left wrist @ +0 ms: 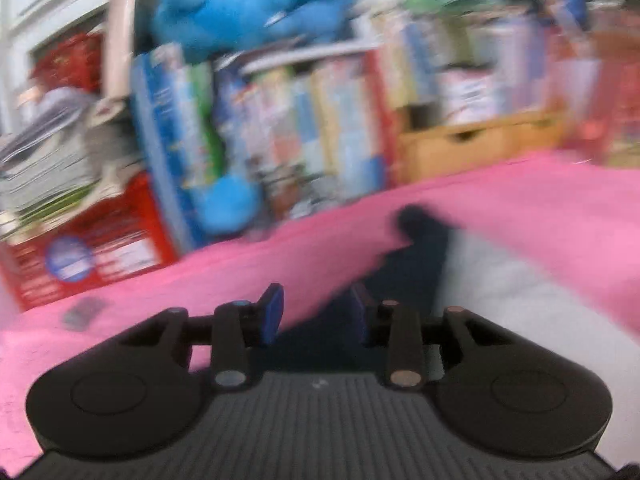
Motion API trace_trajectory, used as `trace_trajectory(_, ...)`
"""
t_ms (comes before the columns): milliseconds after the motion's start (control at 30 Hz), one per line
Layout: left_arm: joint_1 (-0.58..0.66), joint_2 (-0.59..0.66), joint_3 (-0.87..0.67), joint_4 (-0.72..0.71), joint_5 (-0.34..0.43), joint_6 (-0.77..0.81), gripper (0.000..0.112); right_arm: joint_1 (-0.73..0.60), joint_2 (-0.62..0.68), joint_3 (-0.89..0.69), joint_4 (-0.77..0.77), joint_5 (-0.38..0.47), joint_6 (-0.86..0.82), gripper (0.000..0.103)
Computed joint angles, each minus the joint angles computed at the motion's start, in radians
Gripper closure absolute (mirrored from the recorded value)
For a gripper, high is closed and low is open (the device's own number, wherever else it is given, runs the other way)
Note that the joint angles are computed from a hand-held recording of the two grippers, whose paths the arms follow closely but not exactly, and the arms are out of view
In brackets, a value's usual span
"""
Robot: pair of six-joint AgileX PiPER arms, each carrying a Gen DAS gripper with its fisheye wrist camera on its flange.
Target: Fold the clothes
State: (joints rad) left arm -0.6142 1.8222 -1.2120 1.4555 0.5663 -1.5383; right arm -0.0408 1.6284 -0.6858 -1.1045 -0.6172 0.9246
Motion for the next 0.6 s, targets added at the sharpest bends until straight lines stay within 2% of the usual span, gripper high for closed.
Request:
trace_trajectory(33,-0.024,-0.010,0.012,-0.005,0.006,0.031,0.074,0.000,-0.005,0.002,-0.005,0.000,0.011,0.011)
trace_trajectory(100,-0.066,0.048,0.005,-0.010,0.127,0.096,0.074,-0.004,-0.023,0.013,-0.013,0.000,0.019,0.011)
trace_trajectory(200,-0.089,0.087,0.075,0.039,0.302,-0.021,0.074,-0.034,-0.062,0.037,-0.057,-0.023,0.052,0.011)
trace_trajectory(300,-0.073,0.010,0.148,-0.069,0.385,-0.077,0.075,-0.088,-0.112,0.064,-0.140,-0.067,0.108,0.010)
trace_trajectory(367,-0.093,-0.078,0.218,-0.129,0.410,-0.125,0.076,-0.103,-0.149,0.085,-0.176,-0.070,0.137,0.010)
trace_trajectory(467,-0.156,-0.231,0.313,-0.201,0.384,-0.175,0.076,-0.121,-0.195,0.120,-0.208,-0.089,0.170,0.010)
trace_trajectory(533,-0.246,-0.258,0.295,-0.272,0.434,-0.174,0.075,-0.127,-0.233,0.147,-0.226,-0.103,0.196,0.010)
trace_trajectory(600,-0.320,-0.283,0.282,-0.327,0.445,-0.182,0.072,-0.126,-0.270,0.171,-0.248,-0.114,0.226,0.010)
